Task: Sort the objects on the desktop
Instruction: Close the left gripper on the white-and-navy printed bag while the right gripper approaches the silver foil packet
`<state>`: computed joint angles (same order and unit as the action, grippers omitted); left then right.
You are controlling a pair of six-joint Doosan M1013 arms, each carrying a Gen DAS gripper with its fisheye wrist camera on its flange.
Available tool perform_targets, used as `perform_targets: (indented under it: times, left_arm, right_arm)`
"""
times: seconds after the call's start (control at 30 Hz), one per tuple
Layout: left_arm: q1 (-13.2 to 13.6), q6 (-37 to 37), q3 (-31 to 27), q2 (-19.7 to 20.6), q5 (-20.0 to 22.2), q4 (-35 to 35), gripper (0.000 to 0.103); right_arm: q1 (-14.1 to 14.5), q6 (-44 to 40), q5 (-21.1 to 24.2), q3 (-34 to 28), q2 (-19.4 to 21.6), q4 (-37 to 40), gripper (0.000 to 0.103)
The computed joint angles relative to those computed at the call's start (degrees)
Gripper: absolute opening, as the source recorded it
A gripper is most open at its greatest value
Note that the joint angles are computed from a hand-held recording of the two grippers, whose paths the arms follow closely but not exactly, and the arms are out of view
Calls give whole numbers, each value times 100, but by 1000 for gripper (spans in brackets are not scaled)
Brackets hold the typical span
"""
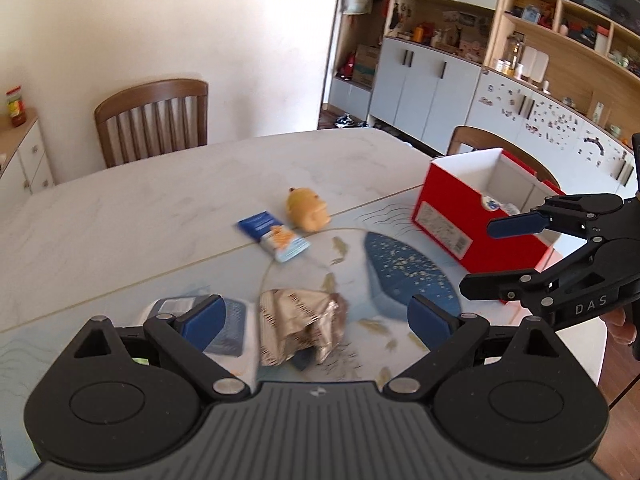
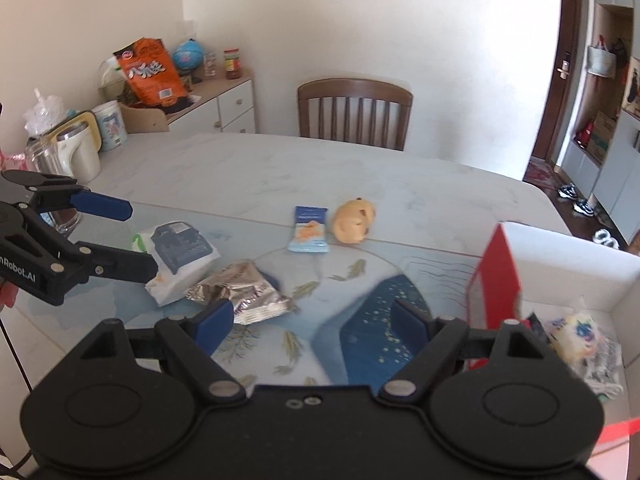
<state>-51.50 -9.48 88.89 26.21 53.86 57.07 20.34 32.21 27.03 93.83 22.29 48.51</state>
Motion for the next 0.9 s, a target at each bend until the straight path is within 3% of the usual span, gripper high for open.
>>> perform_targets:
  times: [0.3, 0.9]
  left_arm:
    - [61, -214, 278, -86, 223, -85, 103]
    - [479, -236, 928, -294, -212, -722, 103]
  right_arm:
    - [145, 78, 321, -258, 264, -195, 85]
    - [484, 229, 567, -818, 806, -1081, 85]
